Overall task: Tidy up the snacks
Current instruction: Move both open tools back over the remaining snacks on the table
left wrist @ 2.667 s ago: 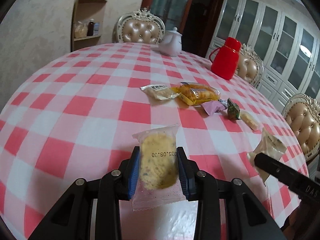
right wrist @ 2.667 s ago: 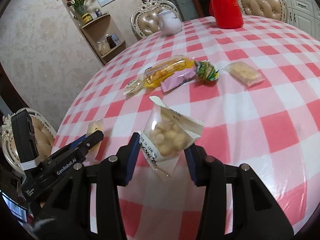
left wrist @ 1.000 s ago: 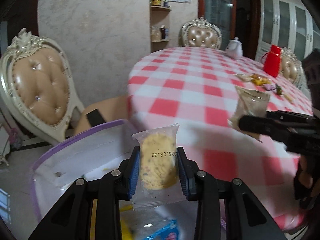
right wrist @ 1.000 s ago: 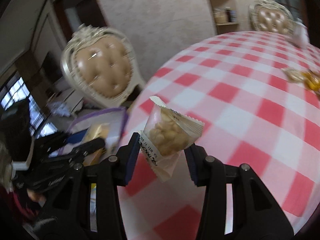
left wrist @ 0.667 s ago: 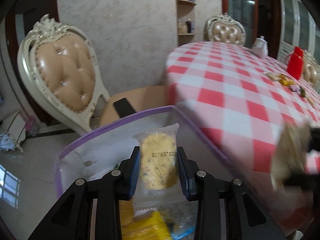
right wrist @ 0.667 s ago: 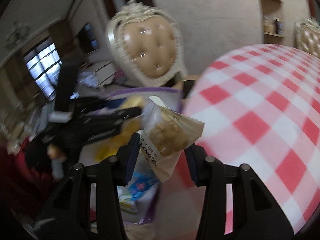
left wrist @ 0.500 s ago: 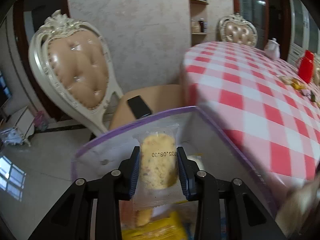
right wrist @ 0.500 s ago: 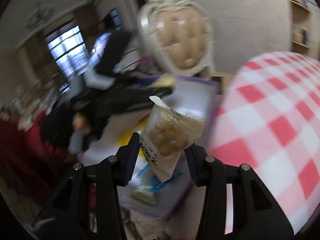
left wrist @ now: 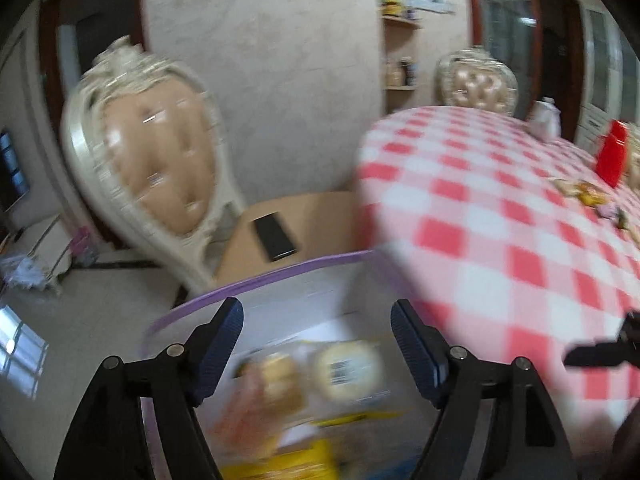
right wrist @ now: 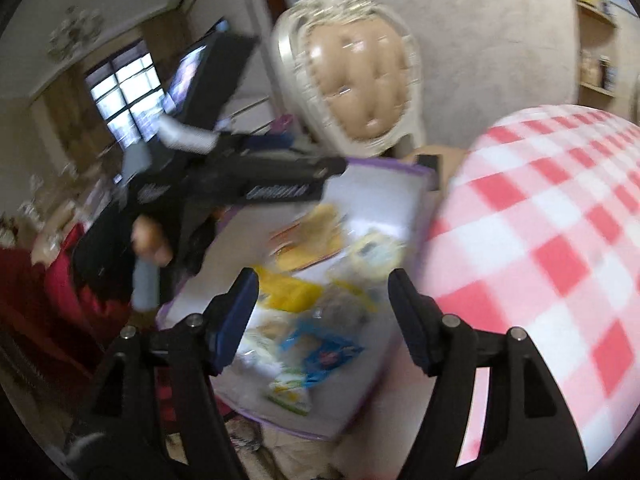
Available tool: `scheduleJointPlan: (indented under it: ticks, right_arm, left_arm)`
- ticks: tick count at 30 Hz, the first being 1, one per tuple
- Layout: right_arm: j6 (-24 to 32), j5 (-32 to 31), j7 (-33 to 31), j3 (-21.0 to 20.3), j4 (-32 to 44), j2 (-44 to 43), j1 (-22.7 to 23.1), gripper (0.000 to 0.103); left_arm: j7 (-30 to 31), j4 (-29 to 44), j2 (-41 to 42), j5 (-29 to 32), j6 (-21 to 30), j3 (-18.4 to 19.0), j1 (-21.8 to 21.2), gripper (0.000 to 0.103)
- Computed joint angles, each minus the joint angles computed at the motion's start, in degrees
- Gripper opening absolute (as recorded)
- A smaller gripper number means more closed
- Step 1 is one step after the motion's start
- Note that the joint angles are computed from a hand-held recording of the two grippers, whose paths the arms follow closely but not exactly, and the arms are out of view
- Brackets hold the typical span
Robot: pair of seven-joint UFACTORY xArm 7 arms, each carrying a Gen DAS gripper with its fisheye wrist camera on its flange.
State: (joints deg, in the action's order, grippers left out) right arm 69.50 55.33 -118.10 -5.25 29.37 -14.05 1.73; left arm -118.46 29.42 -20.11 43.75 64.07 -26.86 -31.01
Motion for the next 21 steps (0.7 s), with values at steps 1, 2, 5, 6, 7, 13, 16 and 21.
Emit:
scheduleJointPlan:
  ticks: [1,2,5,6,7,13,16,21]
  right_arm:
    - [-0.15,0.79,0.18,-0.68,1.18,0.81,-0.54,0.071]
    - [-0.77,2.01,0.39,-1.33,2.68,1.89,-1.27,0.072]
    - [-4.88,6.91,0.48,-2.80,7.42,5.82,-4.34,0.074]
    - [-7.95,9.71,0.57,-3.01,9.49,7.92,-5.42,0.076]
    - [-11.79,12.97,0.62,-2.93,11.83,10.48,-6.42,0.076]
    - [-23.69,21.33,13.53,-2.47,31.20,28.36,-13.50,0.077]
    - [-28.38,23.11,21.69,-2.34,42.45,37.11,-16.98,0.077]
    - [-31.77,18.03,34.37,-1.64,55.98,46.89,-19.85,0.077]
  left_arm:
    - [0.69,1.58,1.57,2.10,-1.32,0.29,0.74,0.078]
    - [1.40,3.78,3.71,5.01,-3.17,0.81,1.68,0.079]
    - [0.62,11.58,11.53,15.44,-10.33,3.56,4.25,0.081]
    - [-0.48,14.44,14.48,19.05,-12.55,4.69,4.60,0.082]
    - [-1.72,18.07,18.17,23.27,-14.95,5.95,4.84,0.082]
    - [1.62,47.38,44.82,37.02,-30.58,12.62,3.67,0.083]
    - [8.74,63.53,57.23,34.78,-35.23,13.91,2.47,0.083]
    - [27.63,89.16,75.38,23.77,-36.68,12.07,1.75,0.083]
